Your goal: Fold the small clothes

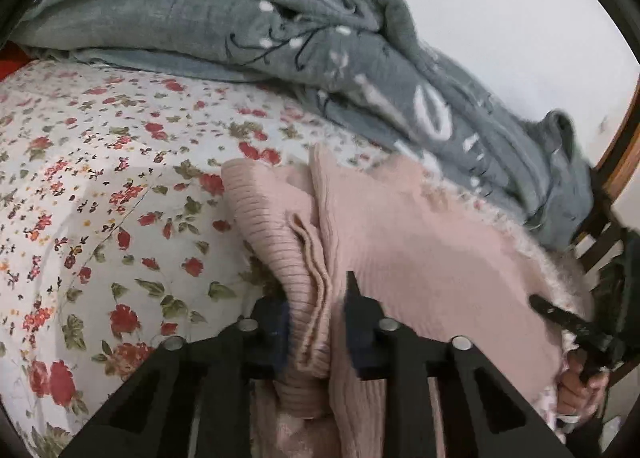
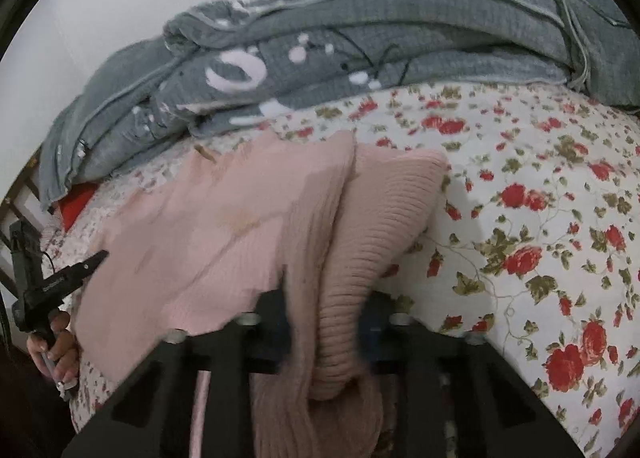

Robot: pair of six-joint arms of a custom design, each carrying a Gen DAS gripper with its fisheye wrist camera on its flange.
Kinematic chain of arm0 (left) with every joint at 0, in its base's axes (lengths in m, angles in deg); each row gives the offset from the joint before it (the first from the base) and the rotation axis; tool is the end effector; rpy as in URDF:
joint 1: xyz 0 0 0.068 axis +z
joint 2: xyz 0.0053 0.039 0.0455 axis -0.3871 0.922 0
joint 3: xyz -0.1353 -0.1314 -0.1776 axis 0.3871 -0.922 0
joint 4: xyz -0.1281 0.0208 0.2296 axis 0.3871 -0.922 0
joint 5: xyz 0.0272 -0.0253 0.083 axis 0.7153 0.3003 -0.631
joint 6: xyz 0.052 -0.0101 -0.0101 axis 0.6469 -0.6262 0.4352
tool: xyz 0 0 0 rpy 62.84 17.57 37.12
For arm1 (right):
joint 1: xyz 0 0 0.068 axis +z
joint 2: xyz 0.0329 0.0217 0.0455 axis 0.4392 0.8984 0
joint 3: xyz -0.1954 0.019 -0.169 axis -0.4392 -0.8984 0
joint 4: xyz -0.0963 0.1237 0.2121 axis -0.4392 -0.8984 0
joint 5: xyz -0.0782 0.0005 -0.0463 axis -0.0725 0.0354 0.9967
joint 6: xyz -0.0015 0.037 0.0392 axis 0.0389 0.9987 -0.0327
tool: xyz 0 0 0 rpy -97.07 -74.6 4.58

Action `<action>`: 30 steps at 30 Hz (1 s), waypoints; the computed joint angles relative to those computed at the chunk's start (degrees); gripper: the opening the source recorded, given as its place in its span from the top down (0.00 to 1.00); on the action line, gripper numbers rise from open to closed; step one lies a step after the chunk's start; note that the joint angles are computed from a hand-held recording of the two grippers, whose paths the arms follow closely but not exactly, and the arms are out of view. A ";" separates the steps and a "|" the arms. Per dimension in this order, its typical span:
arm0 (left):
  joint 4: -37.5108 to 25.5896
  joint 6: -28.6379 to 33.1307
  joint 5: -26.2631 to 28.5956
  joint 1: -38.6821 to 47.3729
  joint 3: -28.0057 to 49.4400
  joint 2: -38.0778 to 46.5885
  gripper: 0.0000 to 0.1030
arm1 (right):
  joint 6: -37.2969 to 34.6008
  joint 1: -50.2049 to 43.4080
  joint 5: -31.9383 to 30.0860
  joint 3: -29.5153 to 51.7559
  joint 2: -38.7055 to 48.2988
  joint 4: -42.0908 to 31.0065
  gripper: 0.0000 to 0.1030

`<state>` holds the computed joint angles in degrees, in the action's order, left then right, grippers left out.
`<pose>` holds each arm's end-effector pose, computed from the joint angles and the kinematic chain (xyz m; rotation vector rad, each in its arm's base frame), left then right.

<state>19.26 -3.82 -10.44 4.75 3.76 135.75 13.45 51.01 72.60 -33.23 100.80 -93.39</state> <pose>0.2891 0.1221 0.2042 0.1122 2.3180 -0.6426 0.2003 0.0890 0.2053 0.2214 2.3320 0.3795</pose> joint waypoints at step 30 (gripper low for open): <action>-25.26 28.06 3.64 16.83 -7.54 -12.07 0.51 | 56.66 56.63 45.52 3.93 -10.01 -48.92 0.62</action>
